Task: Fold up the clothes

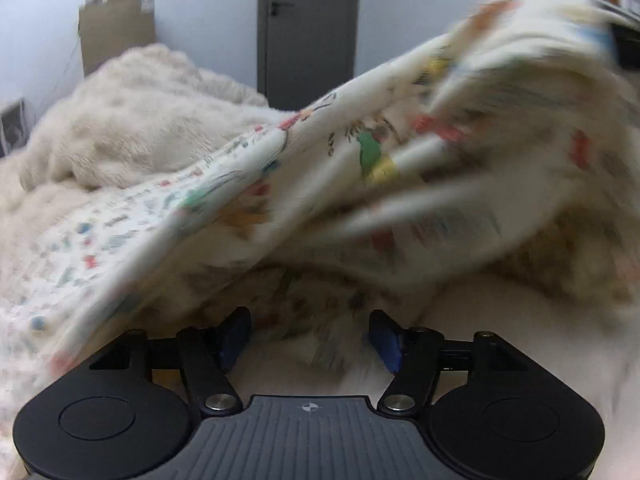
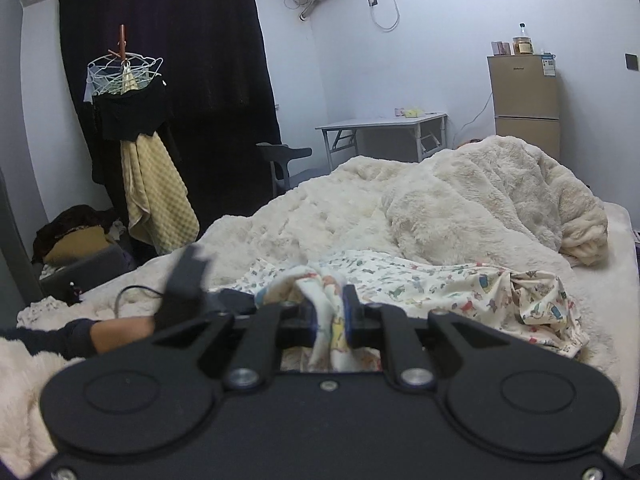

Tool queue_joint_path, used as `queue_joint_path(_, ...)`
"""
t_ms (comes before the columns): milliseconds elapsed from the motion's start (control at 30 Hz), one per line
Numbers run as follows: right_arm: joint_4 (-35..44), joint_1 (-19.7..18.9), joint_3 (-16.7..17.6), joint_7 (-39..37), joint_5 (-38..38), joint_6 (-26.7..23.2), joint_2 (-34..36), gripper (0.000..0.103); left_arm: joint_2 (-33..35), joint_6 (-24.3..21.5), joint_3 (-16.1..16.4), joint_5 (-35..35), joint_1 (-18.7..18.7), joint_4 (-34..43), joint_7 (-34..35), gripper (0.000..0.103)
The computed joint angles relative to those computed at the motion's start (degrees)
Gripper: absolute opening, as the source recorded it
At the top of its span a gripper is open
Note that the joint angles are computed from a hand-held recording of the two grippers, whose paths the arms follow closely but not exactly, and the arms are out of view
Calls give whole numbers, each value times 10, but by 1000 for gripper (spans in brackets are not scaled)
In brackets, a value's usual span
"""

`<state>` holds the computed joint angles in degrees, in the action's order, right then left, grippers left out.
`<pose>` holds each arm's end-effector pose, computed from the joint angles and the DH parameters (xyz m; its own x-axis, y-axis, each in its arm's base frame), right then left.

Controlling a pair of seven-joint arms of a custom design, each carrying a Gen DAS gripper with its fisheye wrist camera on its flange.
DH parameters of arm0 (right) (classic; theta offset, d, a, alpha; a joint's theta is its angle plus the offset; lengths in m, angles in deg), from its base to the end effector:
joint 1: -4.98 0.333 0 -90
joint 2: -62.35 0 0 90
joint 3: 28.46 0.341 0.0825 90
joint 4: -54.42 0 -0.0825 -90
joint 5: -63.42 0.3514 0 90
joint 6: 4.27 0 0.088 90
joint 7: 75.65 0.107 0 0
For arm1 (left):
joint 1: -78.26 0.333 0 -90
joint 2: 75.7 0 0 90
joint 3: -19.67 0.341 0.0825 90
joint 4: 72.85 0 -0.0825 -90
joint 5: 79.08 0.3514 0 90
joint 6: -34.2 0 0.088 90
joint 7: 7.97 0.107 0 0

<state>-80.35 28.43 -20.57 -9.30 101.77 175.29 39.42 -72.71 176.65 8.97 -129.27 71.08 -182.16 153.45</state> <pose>0.3856 0.1859 0.6494 0.4205 -0.8884 -0.1843 -0.4226 -0.0120 -0.9062 0.5591 -0.1742 0.5629 -0.8338 -0.5521 0.0075 -0.3673 0.5445 -0.7541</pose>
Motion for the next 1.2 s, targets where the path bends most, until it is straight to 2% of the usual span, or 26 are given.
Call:
queue_joint_path(33,1,2,-2,0,2,2,2,11,4,17,-5,17,-8,-1,-10,61)
queue_joint_path(67,1,4,-3,0,5,4,3,11,6,37,-10,31,-15,-8,-8,47)
queue_joint_path(100,0,1,-1,3,4,4,3,11,6,48,-13,39,-20,-15,-2,23)
queue_joint_path(167,-1,-8,5,9,0,4,2,11,0,45,-13,3,-16,-26,35,3)
queue_joint_path(267,-7,-46,30,36,-20,-3,-3,11,-26,21,0,-77,-1,-35,99,1)
queue_joint_path(333,-10,-61,35,55,-27,-5,-6,11,-53,-42,24,-119,18,-34,147,0)
queue_joint_path(400,-14,-60,28,63,-27,0,-7,11,-78,-126,59,-148,44,-25,184,0)
queue_joint_path(500,-19,-34,0,52,-18,-3,-16,11,-87,-284,132,-198,105,21,208,0)
queue_joint_path(533,-19,-20,-14,40,-14,-12,-20,11,-83,-318,147,-217,126,35,205,0)
queue_joint_path(633,-11,44,-67,-45,1,-80,-34,13,-76,-404,197,-273,199,59,207,1)
queue_joint_path(667,-9,55,-76,-72,5,-108,-38,14,-62,-426,214,-289,225,75,211,1)
queue_joint_path(700,-7,65,-82,-101,11,-131,-42,14,-55,-432,236,-300,232,83,212,2)
queue_joint_path(733,-6,67,-81,-119,17,-142,-44,15,-56,-406,239,-306,245,77,209,2)
queue_joint_path(767,-5,67,-78,-136,21,-154,-46,16,-54,-348,224,-307,276,70,201,2)
queue_joint_path(800,-1,60,-67,-140,20,-165,-47,19,-50,-299,220,-303,288,65,196,7)
queue_joint_path(833,1,54,-60,-148,23,-169,-46,27,-47,-278,214,-297,297,63,192,14)
queue_joint_path(867,3,45,-50,-148,26,-170,-45,31,-40,-248,210,-285,306,62,182,28)
queue_joint_path(900,10,33,-37,-139,24,-169,-38,36,-32,-217,206,-274,315,61,171,35)
queue_joint_path(933,15,25,-29,-133,24,-169,-33,39,-22,-196,203,-265,323,61,162,36)
queue_joint_path(967,19,16,-20,-124,20,-170,-27,40,-12,-198,202,-261,334,63,154,39)
queue_joint_path(1033,27,1,-4,-105,10,-166,-17,43,0,-233,196,-257,351,68,141,54)
queue_joint_path(1100,29,-1,-3,-100,6,-168,-11,47,18,-291,193,-254,370,82,137,76)
queue_joint_path(1167,32,1,-4,-101,4,-175,-5,48,39,-341,182,-230,382,97,158,79)
queue_joint_path(1200,30,3,-7,-106,5,-179,-5,49,44,-345,174,-220,382,95,172,79)
